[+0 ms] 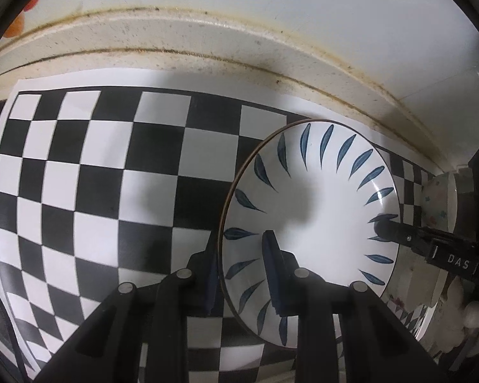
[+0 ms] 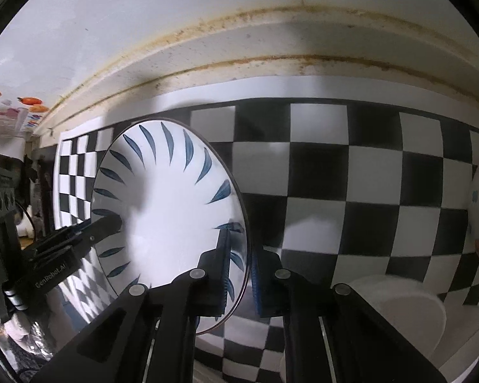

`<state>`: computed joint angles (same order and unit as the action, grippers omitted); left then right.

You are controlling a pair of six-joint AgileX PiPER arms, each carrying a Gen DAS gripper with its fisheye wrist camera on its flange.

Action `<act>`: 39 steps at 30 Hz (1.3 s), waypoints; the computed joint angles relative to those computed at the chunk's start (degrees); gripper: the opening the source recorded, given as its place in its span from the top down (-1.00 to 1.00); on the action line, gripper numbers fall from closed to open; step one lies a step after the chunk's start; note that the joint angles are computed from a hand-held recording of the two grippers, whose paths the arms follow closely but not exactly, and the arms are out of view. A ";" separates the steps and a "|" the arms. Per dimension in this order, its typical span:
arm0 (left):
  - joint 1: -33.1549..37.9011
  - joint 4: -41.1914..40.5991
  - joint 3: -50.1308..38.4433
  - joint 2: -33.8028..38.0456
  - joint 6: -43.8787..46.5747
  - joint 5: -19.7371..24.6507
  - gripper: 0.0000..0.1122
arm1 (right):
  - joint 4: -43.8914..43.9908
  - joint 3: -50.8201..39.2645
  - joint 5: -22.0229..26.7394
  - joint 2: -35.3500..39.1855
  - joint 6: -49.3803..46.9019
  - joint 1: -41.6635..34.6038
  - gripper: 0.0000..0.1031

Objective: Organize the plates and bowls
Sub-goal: 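Carry the stack to the blue-striped plate and grip its rim with both grippers, then lift the three-plate stack with both grippers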

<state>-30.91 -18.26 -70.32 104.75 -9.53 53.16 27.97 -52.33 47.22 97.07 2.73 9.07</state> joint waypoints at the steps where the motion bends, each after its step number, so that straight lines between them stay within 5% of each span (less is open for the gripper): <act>1: 0.30 -0.47 0.40 -0.88 0.31 0.18 0.59 | 0.44 0.29 0.23 -0.92 -0.27 -0.14 0.78; 16: -4.04 2.51 4.88 -18.24 -3.70 7.59 0.59 | -3.13 5.39 6.35 -21.99 11.01 5.70 0.79; 27: -9.42 5.18 7.56 -29.42 -7.56 14.29 0.59 | -10.77 10.51 12.10 -41.40 32.32 19.09 0.80; 32: -12.48 5.99 10.32 -33.58 -10.11 15.66 0.59 | -17.23 13.71 12.01 -48.46 48.57 31.88 0.80; 39: -16.63 6.56 19.75 -38.99 -13.96 14.16 0.59 | -29.85 20.81 6.54 -51.91 80.68 59.12 0.80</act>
